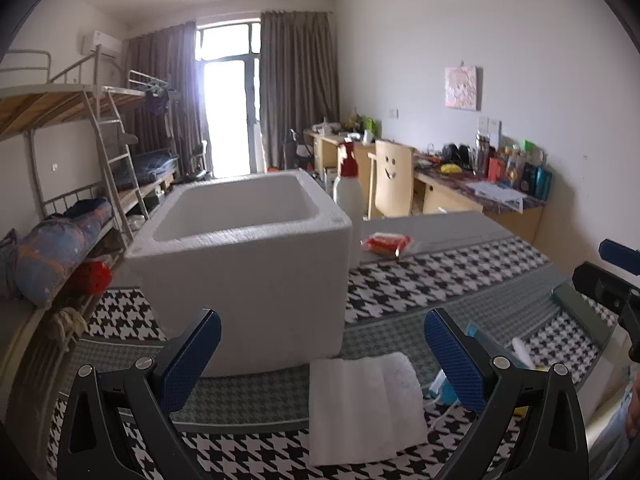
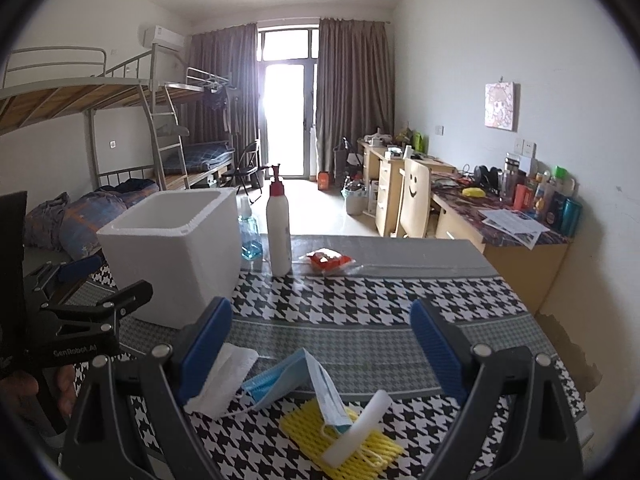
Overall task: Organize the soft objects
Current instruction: 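Move left tool toward white tissue while right tool approaches white foam stick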
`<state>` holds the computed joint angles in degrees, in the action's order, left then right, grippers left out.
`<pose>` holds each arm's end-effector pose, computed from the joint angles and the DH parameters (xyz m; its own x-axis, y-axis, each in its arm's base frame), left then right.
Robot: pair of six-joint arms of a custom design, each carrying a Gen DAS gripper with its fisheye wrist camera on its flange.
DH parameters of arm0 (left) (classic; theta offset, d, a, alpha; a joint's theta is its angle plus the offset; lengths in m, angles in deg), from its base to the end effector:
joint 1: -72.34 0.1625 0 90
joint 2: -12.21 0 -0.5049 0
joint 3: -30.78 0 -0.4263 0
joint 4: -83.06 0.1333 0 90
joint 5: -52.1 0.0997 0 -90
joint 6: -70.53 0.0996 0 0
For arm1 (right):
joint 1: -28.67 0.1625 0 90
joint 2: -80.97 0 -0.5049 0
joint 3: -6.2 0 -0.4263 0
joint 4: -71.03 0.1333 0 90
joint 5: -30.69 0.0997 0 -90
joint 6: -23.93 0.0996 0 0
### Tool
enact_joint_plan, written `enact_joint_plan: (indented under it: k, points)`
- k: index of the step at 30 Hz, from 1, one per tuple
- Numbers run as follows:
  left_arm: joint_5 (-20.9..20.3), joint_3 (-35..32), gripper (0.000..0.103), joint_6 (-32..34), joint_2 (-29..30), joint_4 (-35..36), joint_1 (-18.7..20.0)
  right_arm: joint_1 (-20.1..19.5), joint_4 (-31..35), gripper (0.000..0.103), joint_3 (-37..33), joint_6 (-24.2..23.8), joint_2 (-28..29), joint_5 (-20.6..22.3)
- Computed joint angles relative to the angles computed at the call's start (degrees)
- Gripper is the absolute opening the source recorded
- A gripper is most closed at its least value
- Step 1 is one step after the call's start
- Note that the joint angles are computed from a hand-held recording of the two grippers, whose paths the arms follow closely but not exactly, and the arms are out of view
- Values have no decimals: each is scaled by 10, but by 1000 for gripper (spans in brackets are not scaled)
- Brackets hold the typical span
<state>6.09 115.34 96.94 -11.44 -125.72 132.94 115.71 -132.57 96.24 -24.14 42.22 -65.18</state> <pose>-0.2082 -0.7820 0.0388 -0.7039 0.0635 -0.7075 0.6411 0.4858 -0.5942 0.0819 -0.7997 0.1881 -0.6786 -0.2505 0.6905 -0.7196 0.4156 -0.5563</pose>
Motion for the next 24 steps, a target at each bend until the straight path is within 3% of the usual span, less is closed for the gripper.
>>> enact_joint_plan:
  k: [24]
  points:
    - [11, -8, 102, -60, 14, 112, 16, -19, -20, 93, 8, 23, 15, -51]
